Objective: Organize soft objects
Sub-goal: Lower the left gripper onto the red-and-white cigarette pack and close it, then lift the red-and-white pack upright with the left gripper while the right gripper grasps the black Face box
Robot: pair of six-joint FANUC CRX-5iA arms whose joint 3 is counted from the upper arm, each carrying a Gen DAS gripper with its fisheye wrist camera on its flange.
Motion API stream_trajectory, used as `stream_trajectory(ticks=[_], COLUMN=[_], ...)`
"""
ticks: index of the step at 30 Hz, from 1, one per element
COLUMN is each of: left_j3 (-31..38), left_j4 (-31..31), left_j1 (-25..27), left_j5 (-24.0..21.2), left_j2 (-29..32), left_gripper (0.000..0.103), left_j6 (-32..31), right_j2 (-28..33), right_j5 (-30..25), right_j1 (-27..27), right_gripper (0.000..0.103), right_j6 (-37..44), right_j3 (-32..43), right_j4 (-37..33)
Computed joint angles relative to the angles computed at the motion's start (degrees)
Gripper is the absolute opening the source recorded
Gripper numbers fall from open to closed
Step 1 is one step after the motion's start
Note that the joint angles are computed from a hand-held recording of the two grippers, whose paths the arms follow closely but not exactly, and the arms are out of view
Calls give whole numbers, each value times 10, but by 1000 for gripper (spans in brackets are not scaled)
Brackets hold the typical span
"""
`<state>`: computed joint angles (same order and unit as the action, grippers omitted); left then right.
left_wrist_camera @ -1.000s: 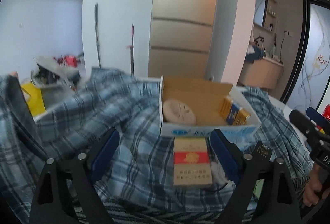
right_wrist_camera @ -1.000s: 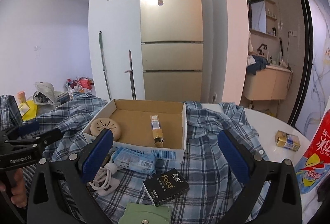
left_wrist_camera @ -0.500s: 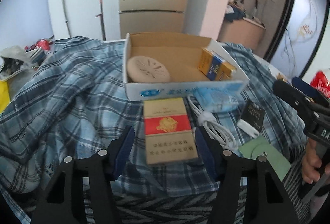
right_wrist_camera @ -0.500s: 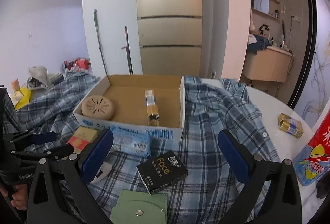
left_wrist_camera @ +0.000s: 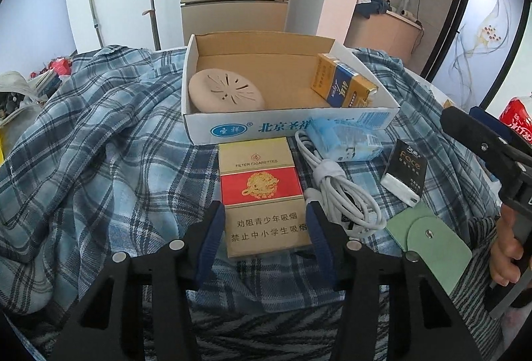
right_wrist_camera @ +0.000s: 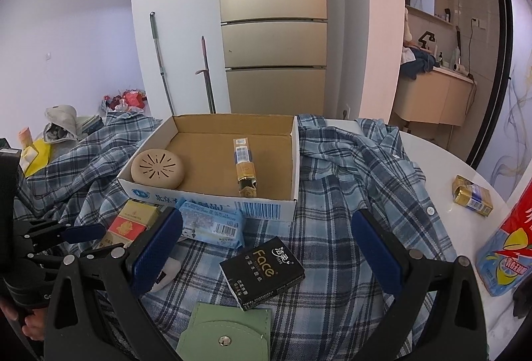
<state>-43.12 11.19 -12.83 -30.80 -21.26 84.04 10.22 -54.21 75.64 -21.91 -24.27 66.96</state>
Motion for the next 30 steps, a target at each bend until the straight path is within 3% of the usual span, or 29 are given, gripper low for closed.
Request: stream_trajectory(ticks=[4, 10, 13, 16, 20, 23, 26, 30], left_j3=[5, 12, 30, 37, 21, 15, 19, 37], left_j4=[-11, -21, -70, -78, 1, 6, -22, -116], left_j1=[-5, -11, -25, -24, 2, 5, -2, -24], left_j5=[1, -5, -16, -24, -37, -32, -30, -27], left_j2=[4, 10, 18, 24, 38, 31, 24, 7], left_gripper=[54, 64, 64, 64, 64, 64, 60, 59], left_j6=[4, 5, 54, 67, -3, -4, 23, 128], right_j2=[1, 2, 1, 2, 1, 1, 3, 3], right_j5=[2, 3, 5, 10, 20, 22, 22, 25], right_j1=[-1, -1, -2, -4, -6, -7, -6, -6], right_gripper=[101, 101, 101, 101, 101, 101, 101, 99], right_j6=[5, 8, 6, 17, 25, 26, 31, 36], right_j3=[3, 3, 2, 6, 8, 8, 11, 12], right_j4=[-4, -6, -2, -15, -33, -36, -39, -39])
